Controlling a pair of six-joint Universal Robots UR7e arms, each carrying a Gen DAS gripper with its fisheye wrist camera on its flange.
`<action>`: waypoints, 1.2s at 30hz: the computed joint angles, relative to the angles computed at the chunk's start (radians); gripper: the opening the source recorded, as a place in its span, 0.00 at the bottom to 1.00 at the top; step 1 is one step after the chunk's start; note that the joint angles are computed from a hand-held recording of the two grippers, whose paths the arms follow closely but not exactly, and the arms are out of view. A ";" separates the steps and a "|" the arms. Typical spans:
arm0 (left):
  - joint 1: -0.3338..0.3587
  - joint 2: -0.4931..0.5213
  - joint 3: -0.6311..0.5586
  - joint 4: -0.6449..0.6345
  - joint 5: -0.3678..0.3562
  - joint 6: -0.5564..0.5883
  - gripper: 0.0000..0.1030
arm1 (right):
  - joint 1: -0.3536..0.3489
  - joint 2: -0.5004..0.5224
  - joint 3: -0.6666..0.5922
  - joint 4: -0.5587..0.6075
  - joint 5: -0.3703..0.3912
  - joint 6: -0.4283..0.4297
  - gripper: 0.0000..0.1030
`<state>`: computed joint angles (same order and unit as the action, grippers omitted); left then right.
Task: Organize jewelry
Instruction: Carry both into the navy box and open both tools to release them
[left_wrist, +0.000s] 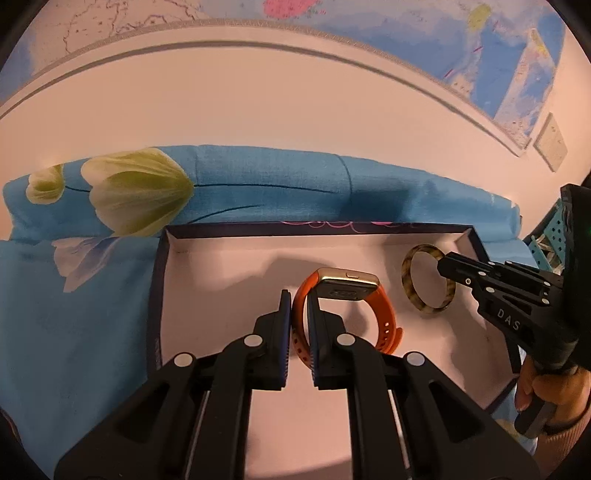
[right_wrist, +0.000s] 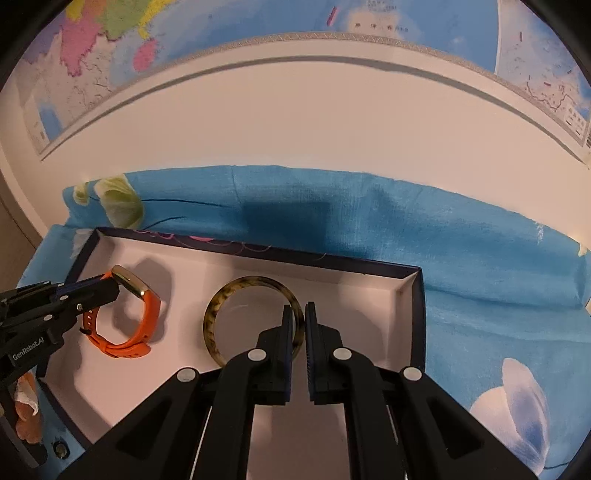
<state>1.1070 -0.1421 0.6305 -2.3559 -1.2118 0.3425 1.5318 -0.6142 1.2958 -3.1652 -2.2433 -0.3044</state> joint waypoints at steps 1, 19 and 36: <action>0.000 0.010 -0.019 0.015 0.002 -0.004 0.10 | 0.000 0.005 -0.009 0.006 -0.002 0.004 0.05; -0.003 -0.188 0.349 -0.222 -0.032 0.103 0.44 | 0.015 -0.111 0.276 -0.141 0.122 -0.052 0.33; 0.037 -0.340 0.591 -0.210 -0.065 0.079 0.44 | -0.013 -0.204 0.465 -0.101 0.303 0.054 0.33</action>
